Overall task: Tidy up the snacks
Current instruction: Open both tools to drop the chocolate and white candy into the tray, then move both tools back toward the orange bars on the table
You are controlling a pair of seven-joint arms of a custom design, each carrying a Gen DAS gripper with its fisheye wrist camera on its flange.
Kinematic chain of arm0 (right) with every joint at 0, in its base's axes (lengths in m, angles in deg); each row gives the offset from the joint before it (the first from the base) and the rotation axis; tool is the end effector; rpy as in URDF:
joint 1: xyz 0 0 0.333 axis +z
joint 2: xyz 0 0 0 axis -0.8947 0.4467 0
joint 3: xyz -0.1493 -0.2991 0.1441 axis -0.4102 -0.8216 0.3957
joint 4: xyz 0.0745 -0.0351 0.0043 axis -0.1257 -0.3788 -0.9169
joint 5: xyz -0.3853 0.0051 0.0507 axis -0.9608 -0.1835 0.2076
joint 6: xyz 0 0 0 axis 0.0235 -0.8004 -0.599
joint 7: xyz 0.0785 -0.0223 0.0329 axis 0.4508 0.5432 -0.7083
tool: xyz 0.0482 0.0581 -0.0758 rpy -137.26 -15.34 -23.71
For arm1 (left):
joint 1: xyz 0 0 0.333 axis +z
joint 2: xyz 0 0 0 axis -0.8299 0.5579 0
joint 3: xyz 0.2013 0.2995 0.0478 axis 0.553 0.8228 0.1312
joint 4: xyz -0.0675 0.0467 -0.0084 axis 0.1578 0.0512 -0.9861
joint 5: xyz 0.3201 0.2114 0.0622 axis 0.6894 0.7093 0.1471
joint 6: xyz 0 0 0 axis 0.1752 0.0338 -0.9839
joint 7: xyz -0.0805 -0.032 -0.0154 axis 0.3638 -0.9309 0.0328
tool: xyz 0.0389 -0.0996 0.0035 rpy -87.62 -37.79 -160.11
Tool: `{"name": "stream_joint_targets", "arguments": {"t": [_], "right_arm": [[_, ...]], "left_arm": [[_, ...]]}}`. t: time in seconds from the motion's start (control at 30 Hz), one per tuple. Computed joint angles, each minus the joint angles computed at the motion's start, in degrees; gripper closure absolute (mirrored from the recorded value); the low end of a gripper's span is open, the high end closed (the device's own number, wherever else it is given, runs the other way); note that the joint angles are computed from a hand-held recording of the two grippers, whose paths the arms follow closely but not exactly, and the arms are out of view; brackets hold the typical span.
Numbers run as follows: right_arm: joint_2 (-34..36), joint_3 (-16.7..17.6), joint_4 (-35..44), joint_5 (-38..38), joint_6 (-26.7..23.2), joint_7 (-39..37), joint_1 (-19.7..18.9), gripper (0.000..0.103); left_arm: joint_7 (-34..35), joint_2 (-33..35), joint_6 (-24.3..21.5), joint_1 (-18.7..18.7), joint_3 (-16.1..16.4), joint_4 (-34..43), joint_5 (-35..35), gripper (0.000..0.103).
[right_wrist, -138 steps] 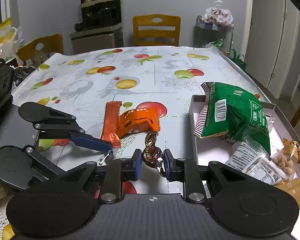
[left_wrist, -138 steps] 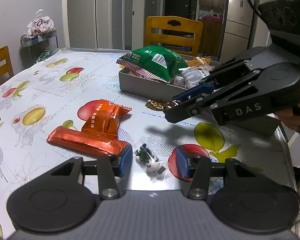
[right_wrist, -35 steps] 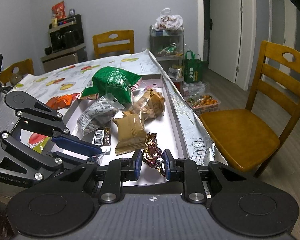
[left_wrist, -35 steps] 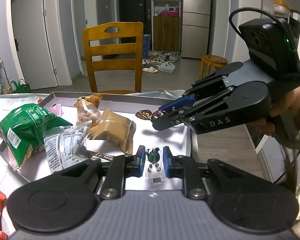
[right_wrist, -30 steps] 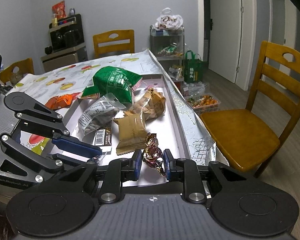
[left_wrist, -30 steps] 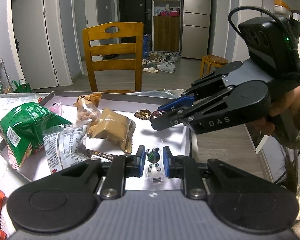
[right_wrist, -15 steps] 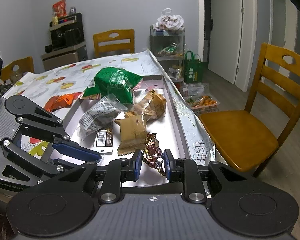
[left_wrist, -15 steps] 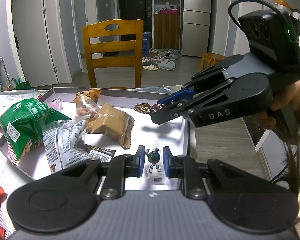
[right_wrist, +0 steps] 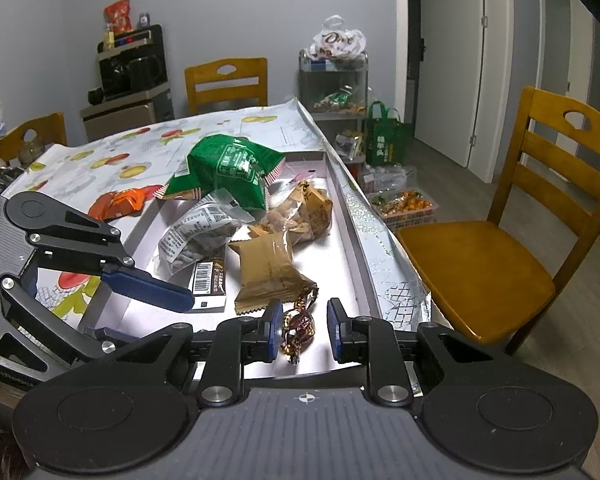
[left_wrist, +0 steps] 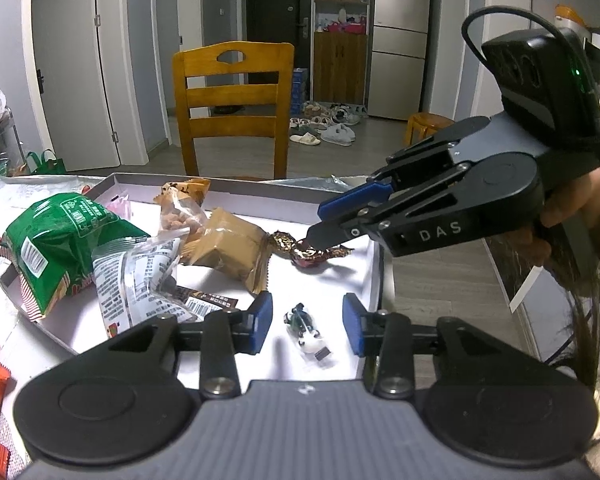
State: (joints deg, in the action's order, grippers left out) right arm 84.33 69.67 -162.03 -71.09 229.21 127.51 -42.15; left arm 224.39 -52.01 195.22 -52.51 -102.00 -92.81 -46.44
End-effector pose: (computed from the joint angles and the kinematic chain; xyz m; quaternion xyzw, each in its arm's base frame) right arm 0.6523 0.1285 0.4766 -0.6305 0.6304 -0.3038 0.3358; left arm 0.7362 -0.1535 0.4796 -0.1509 0.8871 -0.4316 0.0632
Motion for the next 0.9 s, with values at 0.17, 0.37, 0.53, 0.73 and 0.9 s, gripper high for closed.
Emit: {"name": "stream_joint_targets", "arguments": {"t": [0.17, 0.37, 0.53, 0.73, 0.9], "right_arm": [[0.0, -0.9, 0.0, 0.2, 0.5, 1.1, 0.7, 0.057], [-0.1, -3.4, -1.0, 2.2, 4.5, 3.1, 2.5, 0.024], [0.1, -5.8, -1.1, 5.5, 5.2, 0.8, 5.2, 0.016], [0.3, -6.6, -0.6, 9.1, 4.4, -2.5, 7.1, 0.013], [0.9, -8.8, 0.8, 9.9, 3.1, -2.4, 9.9, 0.011]], "left_arm": [[1.3, -1.1, 4.2, 0.3, -0.6, -2.1, -2.8, 0.028], [3.6, -1.4, 4.1, 1.7, -1.5, -2.4, -7.6, 0.011], [6.4, -2.4, 4.6, 1.9, -1.4, -3.8, -9.4, 0.010], [10.5, -3.9, 4.8, 3.1, -1.0, -5.8, -13.6, 0.007], [12.3, -4.9, 5.6, 4.2, 0.0, -6.6, -17.3, 0.006]]}}
